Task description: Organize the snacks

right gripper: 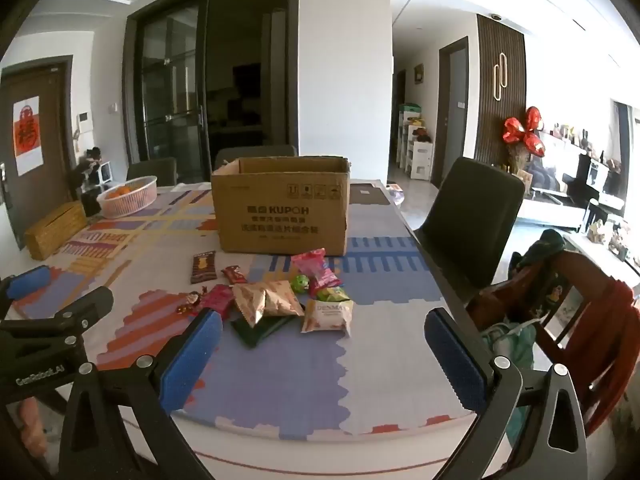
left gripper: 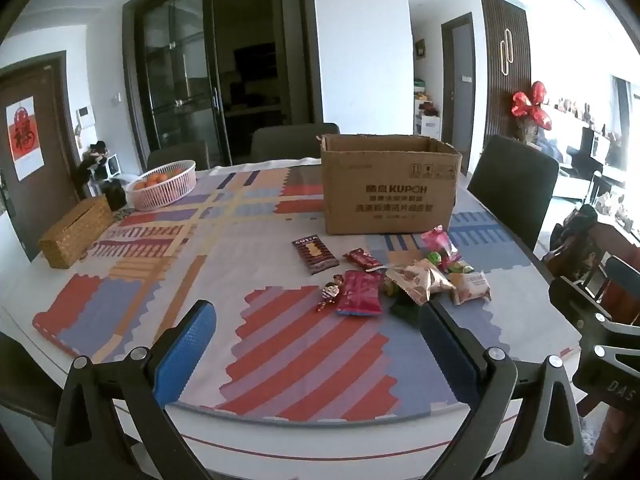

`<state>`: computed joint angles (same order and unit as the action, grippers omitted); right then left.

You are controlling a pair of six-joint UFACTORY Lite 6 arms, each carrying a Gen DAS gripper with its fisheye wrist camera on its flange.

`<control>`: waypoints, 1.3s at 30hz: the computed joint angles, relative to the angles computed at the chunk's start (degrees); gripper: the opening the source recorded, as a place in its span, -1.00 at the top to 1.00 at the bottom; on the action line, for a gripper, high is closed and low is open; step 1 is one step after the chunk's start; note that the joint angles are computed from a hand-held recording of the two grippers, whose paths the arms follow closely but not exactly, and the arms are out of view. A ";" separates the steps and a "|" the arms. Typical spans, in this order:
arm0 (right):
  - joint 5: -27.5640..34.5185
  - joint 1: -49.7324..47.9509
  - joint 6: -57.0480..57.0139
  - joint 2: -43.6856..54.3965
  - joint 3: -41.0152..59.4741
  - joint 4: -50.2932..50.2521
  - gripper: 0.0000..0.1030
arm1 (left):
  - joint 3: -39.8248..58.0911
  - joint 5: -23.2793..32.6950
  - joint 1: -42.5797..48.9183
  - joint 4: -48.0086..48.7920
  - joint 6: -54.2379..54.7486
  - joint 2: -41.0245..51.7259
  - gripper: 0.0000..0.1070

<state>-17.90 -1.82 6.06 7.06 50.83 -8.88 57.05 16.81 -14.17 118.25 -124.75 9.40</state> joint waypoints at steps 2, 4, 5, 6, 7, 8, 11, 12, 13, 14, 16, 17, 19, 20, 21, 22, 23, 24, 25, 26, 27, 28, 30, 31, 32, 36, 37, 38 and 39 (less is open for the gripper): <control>0.61 0.06 -0.77 0.11 0.32 0.59 -0.99 | -0.28 0.29 -0.23 -0.20 0.11 -0.22 -0.93; 0.19 0.04 -0.86 0.03 0.13 0.66 -0.99 | -0.67 0.87 -0.61 -0.34 0.03 -0.50 -0.93; 0.22 0.03 -0.88 0.05 0.18 0.70 -0.99 | 0.24 0.13 -0.34 -1.67 1.23 0.15 -0.93; -0.08 0.05 -1.06 -0.07 -0.04 0.75 -0.99 | 0.29 0.18 -0.47 -1.77 1.25 0.18 -0.93; -0.06 0.06 -1.13 -0.11 -0.06 0.84 -0.99 | 0.23 0.18 -0.59 -1.05 0.54 0.19 -0.93; 0.00 0.12 -1.38 -0.15 -0.07 1.12 -0.99 | -0.79 -0.61 0.36 2.07 -2.18 -0.69 -0.93; -0.15 -0.11 0.43 -0.47 -0.39 -0.81 -0.99 | -1.40 0.43 -0.11 3.00 -3.00 -1.10 -0.93; -0.18 -0.12 0.51 -0.56 -0.48 -0.91 -0.99 | -2.20 0.70 -0.21 2.87 -3.00 -1.97 -0.93; -0.23 -0.15 0.66 -0.64 -0.58 -1.06 -0.99 | -2.36 0.88 -0.30 2.82 -3.00 -2.08 -0.93; -0.28 -0.18 0.82 -0.70 -0.65 -1.21 -0.99 | -2.52 1.03 -0.40 2.82 -3.06 -2.20 -0.93; 0.38 0.18 -0.22 -0.62 0.03 -0.07 -0.99 | -2.45 0.75 -0.22 2.72 -2.99 -2.51 -0.93; 0.26 0.03 0.48 -0.62 -0.05 -0.85 -0.99 | -1.40 0.22 -0.02 1.59 -1.77 -1.96 -0.93; 0.71 0.03 1.09 -0.83 0.16 -1.63 -0.99 | -1.69 0.36 0.00 2.95 -3.09 -2.27 -0.93; 0.65 0.21 0.97 -1.04 -0.05 -1.38 -0.99 | -1.91 0.59 -0.06 3.51 -3.62 -2.44 -0.93; 0.62 0.32 0.47 -1.02 -0.07 -0.77 -0.99 | -2.46 1.06 -0.17 4.37 -4.46 -2.80 -0.93; 0.86 0.38 0.30 -1.14 0.06 -0.55 -0.99 | -2.53 1.16 -0.11 4.63 -4.63 -2.89 -0.93; 1.00 0.45 0.25 -1.15 0.18 -0.49 -0.99 | -2.71 1.49 -0.17 4.97 -4.92 -2.98 -0.93; 0.79 0.43 0.48 -1.17 0.01 -0.77 -0.99 | -2.70 1.75 -0.27 5.02 -4.95 -2.94 -0.93; 0.76 0.45 0.29 -1.25 -0.07 -0.56 -0.99 | -2.77 1.74 -0.23 5.47 -5.34 -3.03 -0.93; 0.89 0.48 0.28 -1.29 0.01 -0.53 -0.99 | -2.98 1.75 -0.16 6.21 -6.05 -3.15 -0.93; 0.49 0.39 0.30 -1.16 -0.20 -0.62 -0.99 | -3.00 1.84 -0.18 6.41 -6.31 -3.18 -0.93; 0.46 0.39 0.28 -1.25 -0.29 -0.61 -0.99 | -3.18 1.80 -0.11 6.82 -6.62 -3.33 -0.93; 0.27 0.36 0.33 -1.08 -0.28 -0.69 -0.99 | -3.24 1.86 -0.14 7.13 -6.95 -3.47 -0.93; 0.36 0.40 0.17 -1.20 -0.33 -0.48 -0.99 | -3.25 1.94 -0.18 6.96 -6.78 -3.50 -0.93; 0.29 0.41 0.04 -1.18 -0.37 -0.33 -0.99 | -3.37 2.04 -0.18 7.08 -6.91 -3.63 -0.93; 0.38 0.51 -0.25 -1.40 -0.46 -0.02 -0.99 | -3.35 2.05 -0.18 7.08 -6.91 -3.71 -0.93; 0.12 0.40 -0.11 -1.22 -0.49 -0.25 -0.99 | -3.34 2.12 -0.20 7.09 -6.91 -3.72 -0.93; 0.20 0.42 -0.09 -1.35 -0.50 -0.27 -0.99 | -3.48 2.22 -0.19 7.47 -7.30 -3.84 -0.93; 0.27 0.46 -0.13 -1.42 -0.44 -0.24 -0.99 | -3.42 2.22 -0.22 7.61 -7.46 -3.86 -0.93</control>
